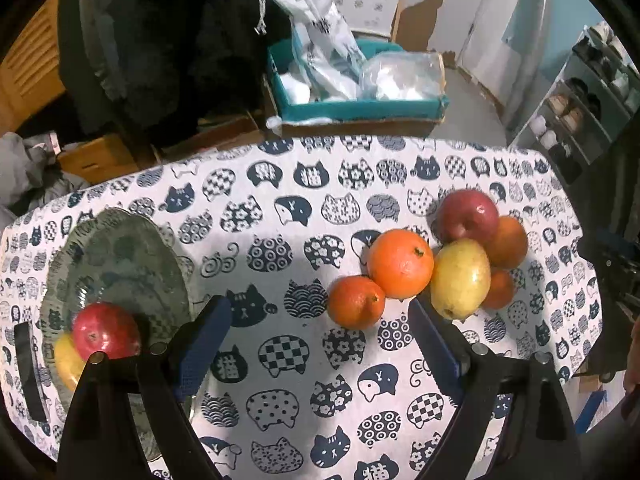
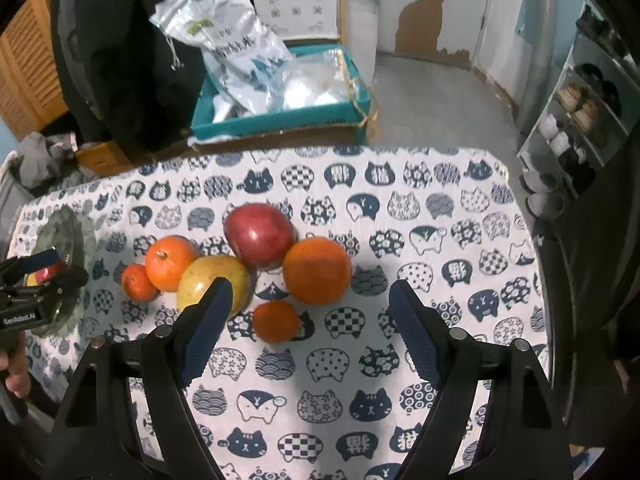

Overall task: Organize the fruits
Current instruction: 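Reach the left tool toward an orange while the right tool approaches a tangerine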

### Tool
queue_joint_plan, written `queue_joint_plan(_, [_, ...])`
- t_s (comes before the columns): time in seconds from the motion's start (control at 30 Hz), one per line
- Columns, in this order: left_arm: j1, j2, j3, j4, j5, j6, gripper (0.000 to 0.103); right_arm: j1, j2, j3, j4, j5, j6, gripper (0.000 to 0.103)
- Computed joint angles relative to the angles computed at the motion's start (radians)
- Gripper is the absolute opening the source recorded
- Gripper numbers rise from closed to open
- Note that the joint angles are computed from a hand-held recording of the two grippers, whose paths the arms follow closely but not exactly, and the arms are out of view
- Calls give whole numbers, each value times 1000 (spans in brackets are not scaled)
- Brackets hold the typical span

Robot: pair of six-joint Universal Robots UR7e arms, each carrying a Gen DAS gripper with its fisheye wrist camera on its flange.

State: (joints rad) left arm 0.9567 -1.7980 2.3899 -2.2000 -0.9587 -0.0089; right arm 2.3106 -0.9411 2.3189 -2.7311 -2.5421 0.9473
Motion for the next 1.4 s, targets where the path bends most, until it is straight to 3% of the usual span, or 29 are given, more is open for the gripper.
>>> queue_joint_plan(0.57, [79,181,10,-81,-21,34,91,-114,41,45,-115,68,-61,81])
queue_joint_plan(1.07, [105,238,10,-145,-51,88,86,-184,80,48,-194,95,-130,81])
queue_joint_plan(1.17, [104,241,10,-137,-65,106,72,-201,91,44,-206,99,-144,81])
queue_joint_plan(1.23, [96,239,17,-137,-55,117,53,-215,100,41,-217,100,-159,81])
queue_joint_plan(1.4, [106,238,12,-130,-76,118,47,-252,124,39,-275,121,-211,81])
